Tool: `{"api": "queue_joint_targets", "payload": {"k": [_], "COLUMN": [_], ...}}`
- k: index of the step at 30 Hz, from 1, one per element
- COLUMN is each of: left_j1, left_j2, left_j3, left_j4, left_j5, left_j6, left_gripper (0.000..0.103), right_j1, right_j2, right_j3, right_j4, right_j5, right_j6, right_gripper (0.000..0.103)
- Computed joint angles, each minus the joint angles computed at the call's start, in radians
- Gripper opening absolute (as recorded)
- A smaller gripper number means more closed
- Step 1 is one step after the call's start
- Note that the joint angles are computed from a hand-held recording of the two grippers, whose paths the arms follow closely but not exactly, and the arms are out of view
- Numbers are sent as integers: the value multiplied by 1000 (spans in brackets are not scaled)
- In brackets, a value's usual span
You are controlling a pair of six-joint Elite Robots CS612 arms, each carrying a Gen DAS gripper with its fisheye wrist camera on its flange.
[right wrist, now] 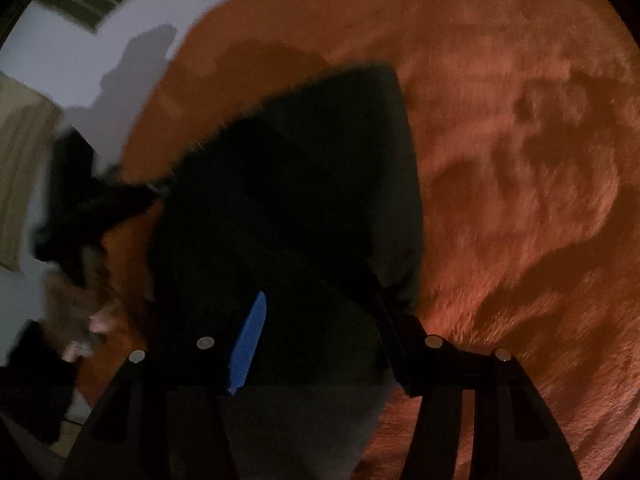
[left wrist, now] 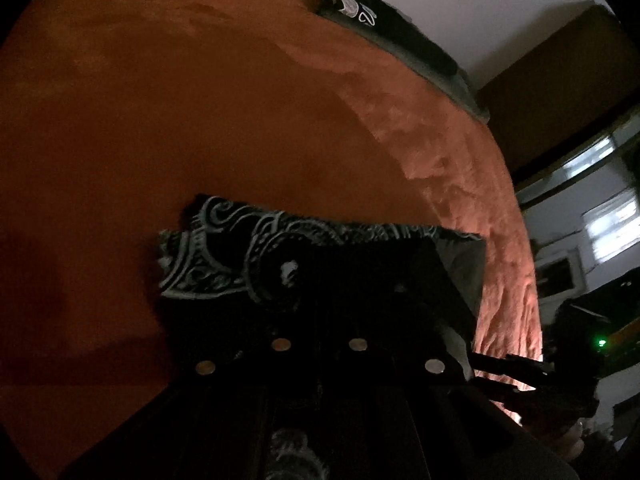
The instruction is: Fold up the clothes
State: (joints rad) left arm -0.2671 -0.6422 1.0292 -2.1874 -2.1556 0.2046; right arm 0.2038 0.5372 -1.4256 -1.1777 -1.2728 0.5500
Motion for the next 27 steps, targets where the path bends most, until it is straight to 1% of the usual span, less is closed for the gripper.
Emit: {"api": "queue_joint_targets", "payload": {"k": [2,3,5,6,7,9,11,12,13,14,15,16,18,20,22,23,25,27], "left_j1": [12,24,41,50,53,53,45,43,41,38,36,40,58,65,63,61,66,68], "left_j2": [-22,-43,-87,-115,-133,-167,-183,-190,-197,-206,-213,-215,-215,-217,-221,-221,-219,-220], "left_j3": [14,36,95,135,162,219,255,279,304,330,351,356,345,345,358,361,359,356], "left_j4": [39,62,77,103,140,229,283,280,265,216,174,157,163,162,141,145,159,148], "left_j5": [-23,-47,-76,-87,-86,-63,-30,-22,-11,10,27,26,-5,0,42,63,54,47], "left_j6": [5,26,65,100,137,219,264,266,264,250,236,218,177,191,213,218,213,208], "left_gripper": [3,6,21,36,43,43,43,43,40,31,1,2,2,2,1,1,1,1], "right_j1": [1,1,7,15,23,37,48,49,48,45,42,40,37,37,38,35,31,31], "right_j2": [-7,-9,-11,-12,-13,-13,0,8,17,26,31,36,38,40,48,52,58,62], "right_j3": [-6,-13,-36,-45,-54,-73,-94,-102,-107,-112,-118,-124,-137,-156,-178,-184,-190,-198], "right_j4": [-6,-17,-34,-25,-16,7,49,61,69,73,72,70,67,66,77,91,88,62], "right_j5": [7,20,43,41,39,29,4,6,17,26,30,30,6,-22,-35,-35,-24,-6], "right_j6": [-10,-12,-32,-48,-64,-89,-81,-59,-30,-4,18,39,60,62,73,88,116,133], "right_gripper": [55,55,55,55,55,55,55,55,55,55,55,55,55,55,55,55,55,55]}}
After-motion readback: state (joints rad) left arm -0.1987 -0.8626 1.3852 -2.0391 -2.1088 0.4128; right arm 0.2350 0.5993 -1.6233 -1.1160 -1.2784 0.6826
